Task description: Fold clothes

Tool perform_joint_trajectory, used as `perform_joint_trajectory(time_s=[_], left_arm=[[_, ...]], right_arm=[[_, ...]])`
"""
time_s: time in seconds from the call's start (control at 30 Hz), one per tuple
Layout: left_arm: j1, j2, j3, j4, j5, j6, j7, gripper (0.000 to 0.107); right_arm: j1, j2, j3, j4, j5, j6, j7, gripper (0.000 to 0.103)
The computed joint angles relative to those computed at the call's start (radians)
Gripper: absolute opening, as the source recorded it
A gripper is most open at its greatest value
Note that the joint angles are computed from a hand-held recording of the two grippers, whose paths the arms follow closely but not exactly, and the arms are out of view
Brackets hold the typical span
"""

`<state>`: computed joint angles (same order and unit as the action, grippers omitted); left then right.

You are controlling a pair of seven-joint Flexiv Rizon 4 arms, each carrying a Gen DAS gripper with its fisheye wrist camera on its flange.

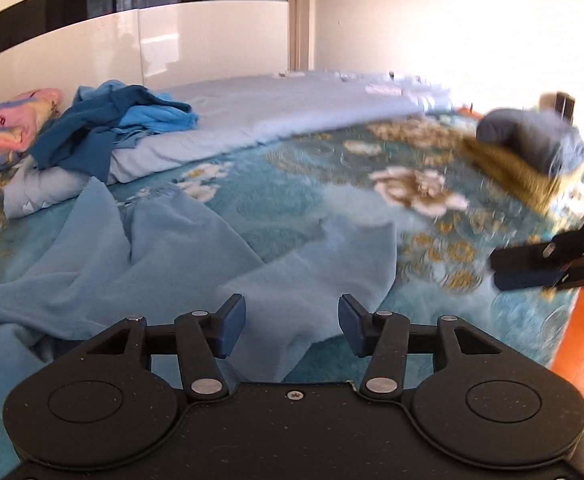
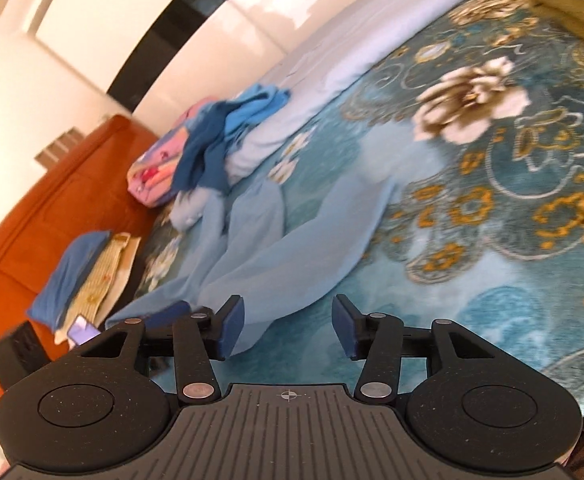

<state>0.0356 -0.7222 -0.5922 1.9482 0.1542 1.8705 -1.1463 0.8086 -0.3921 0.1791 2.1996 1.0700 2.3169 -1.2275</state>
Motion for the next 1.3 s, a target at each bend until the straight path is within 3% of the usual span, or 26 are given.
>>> perform_joint_trajectory(time_s=[0.13,0.33,0.37,0.47,0.5,0.53,0.7,0.87,0.9,0.97,1.07,1.23,1.3], left_arm=[[-0.081,0.008,0.089,-0.020,-0.037,-0.001,-0.010,0.045],[-0.037,0.008,0.064,-0.006,-0.042,-0.018,-0.019,0.018],[-0.025,0.010,0.054,-0.002,-0.048,-0.027,-0.025,0.018],[0.003,0.013,0.032,0.021,-0.037,0.026,-0.046,0.030],[-0.016,0.021,0.060,0.023,-0.037,0.054,-0.057,0.039],[-0.036,0.027,0.088,0.022,-0.038,0.072,-0.068,0.056],[-0.048,0.031,0.114,0.003,-0.033,0.028,-0.102,0.057],[-0.003,0.004,0.052,0.004,-0.029,-0.015,-0.092,0.055],[0.010,-0.005,0.034,0.005,-0.026,-0.016,-0.089,0.054],[0.036,-0.027,0.002,0.005,-0.023,-0.012,-0.089,0.030],[0.083,-0.056,-0.048,0.005,-0.015,-0.012,-0.091,0.012],[0.204,-0.075,-0.137,0.036,0.008,-0.003,-0.100,0.009],[0.224,-0.044,-0.110,0.062,0.006,0.028,-0.123,0.009]], right_arm=[[-0.044,-0.027,0.031,0.043,-0.093,0.039,0.104,0.048],[-0.082,-0.059,0.020,0.085,-0.274,0.055,0.220,0.048],[-0.084,-0.062,0.013,0.086,-0.293,0.052,0.233,0.048],[-0.073,-0.063,-0.015,0.086,-0.320,0.036,0.250,0.048],[-0.068,-0.063,-0.025,0.085,-0.324,0.029,0.251,0.048],[-0.062,-0.062,-0.035,0.084,-0.324,0.020,0.250,0.048],[-0.058,-0.073,-0.056,0.079,-0.337,-0.004,0.286,0.048],[-0.035,-0.066,-0.090,0.079,-0.343,-0.042,0.284,0.048],[-0.029,-0.063,-0.099,0.078,-0.340,-0.053,0.281,0.048],[-0.026,-0.057,-0.114,0.078,-0.342,-0.073,0.280,0.048],[-0.021,-0.051,-0.148,0.065,-0.351,-0.109,0.270,0.048],[-0.047,-0.050,-0.237,0.003,-0.475,-0.224,0.225,0.048],[-0.106,-0.073,-0.239,-0.045,-0.579,-0.260,0.226,0.048]])
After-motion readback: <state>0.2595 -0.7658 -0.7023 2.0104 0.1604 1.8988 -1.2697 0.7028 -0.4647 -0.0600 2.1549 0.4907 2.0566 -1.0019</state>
